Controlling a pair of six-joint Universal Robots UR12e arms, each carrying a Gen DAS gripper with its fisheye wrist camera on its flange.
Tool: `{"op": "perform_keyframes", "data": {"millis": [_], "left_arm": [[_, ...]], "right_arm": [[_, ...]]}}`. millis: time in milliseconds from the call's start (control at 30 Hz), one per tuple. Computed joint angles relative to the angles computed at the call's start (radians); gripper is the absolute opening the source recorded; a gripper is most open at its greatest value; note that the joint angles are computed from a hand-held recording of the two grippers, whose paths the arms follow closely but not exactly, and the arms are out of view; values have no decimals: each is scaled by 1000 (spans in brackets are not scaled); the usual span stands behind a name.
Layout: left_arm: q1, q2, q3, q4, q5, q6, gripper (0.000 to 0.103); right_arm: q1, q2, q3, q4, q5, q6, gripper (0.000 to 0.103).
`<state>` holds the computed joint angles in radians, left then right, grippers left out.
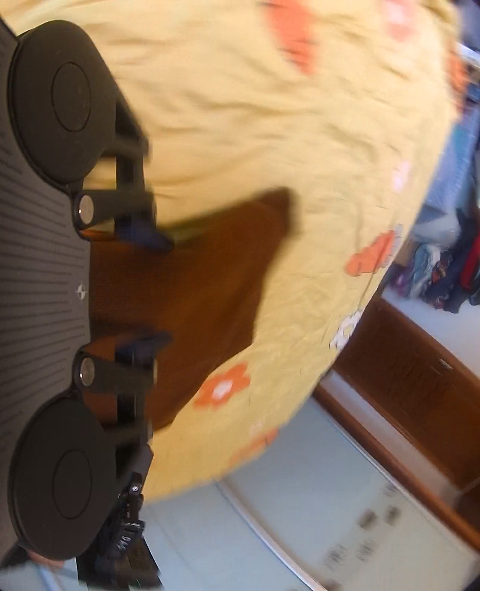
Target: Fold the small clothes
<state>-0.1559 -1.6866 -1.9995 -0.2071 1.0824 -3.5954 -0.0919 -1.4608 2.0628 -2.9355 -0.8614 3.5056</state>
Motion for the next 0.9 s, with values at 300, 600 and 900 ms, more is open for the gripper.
{"op": "perform_keyframes", "data": {"millis": [300,600,900], "left_arm": [[-4,40,-82,-85,-120,-24,24],[-32,127,-89,-196,73,217,33],[-80,141,-117,25,183,170,81]], "right_arm": [[6,-113,99,242,73,-226,37],[1,-166,154,281,123,-291,30],[-34,-112,97,-21,89,8,78]]}}
